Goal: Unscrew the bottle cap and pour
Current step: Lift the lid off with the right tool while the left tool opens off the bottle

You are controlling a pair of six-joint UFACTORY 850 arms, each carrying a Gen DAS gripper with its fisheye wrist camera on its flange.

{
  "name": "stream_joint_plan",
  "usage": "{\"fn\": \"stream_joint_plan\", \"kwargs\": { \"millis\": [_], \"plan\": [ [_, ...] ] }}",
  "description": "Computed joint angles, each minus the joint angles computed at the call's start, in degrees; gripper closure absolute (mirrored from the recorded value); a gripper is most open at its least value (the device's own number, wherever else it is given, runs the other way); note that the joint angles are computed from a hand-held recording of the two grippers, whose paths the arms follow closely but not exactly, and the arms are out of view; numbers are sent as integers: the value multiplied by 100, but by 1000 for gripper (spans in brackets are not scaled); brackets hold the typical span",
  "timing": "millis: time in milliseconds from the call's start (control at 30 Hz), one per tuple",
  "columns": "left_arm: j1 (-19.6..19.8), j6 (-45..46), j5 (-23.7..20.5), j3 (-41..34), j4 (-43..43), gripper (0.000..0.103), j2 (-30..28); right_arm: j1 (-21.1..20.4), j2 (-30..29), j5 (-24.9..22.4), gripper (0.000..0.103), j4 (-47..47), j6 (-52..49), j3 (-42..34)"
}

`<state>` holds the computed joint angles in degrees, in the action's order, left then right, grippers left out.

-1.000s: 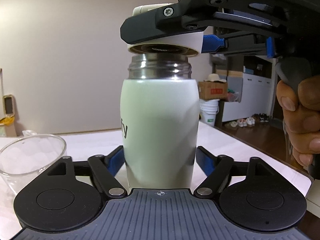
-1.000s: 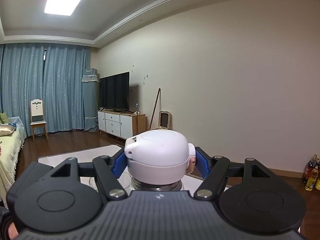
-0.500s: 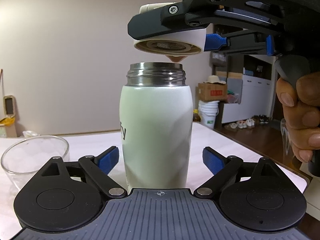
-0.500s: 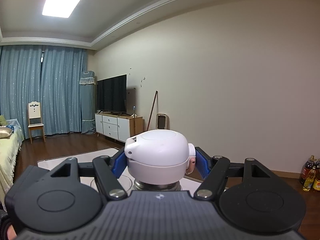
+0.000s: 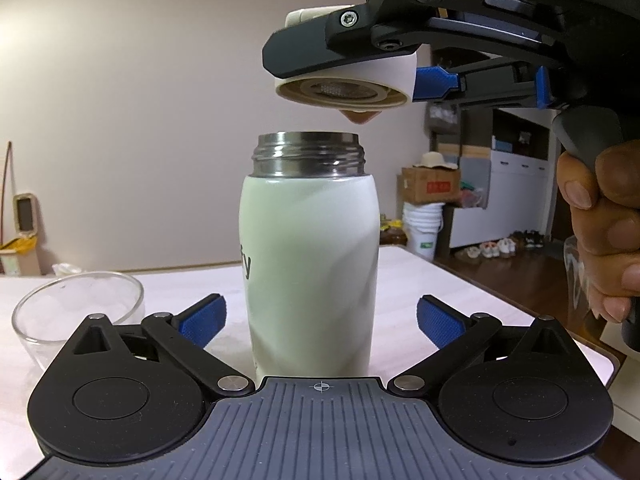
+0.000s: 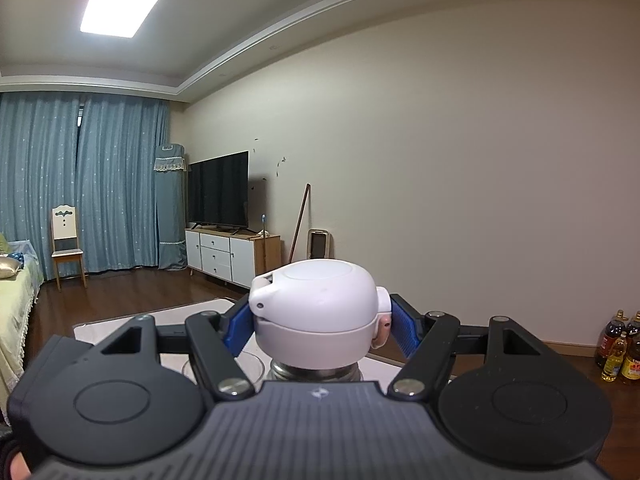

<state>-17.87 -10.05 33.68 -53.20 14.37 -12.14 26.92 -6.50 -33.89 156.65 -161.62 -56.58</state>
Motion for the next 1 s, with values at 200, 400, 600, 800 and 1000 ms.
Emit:
{"fn": "stream_joint_plan", "kwargs": {
  "millis": [200, 400, 600, 800, 1000],
  "plan": [
    [258, -244, 68, -217, 407, 0, -227, -12, 38, -65, 32, 134, -109, 60],
    [202, -92, 47, -312, 195, 0, -302, -9, 83, -110, 32, 360, -271, 110],
    [206, -45, -59, -372, 93, 0, -326, 34, 128, -123, 32, 783, -555, 174],
    [241, -58, -42, -392, 125, 0, -360, 114, 188, -168, 32, 1554, -1037, 310],
    [301, -136, -52, -424, 222, 0, -395, 175, 236, -268, 32, 2243, -1463, 473]
  ]
}}
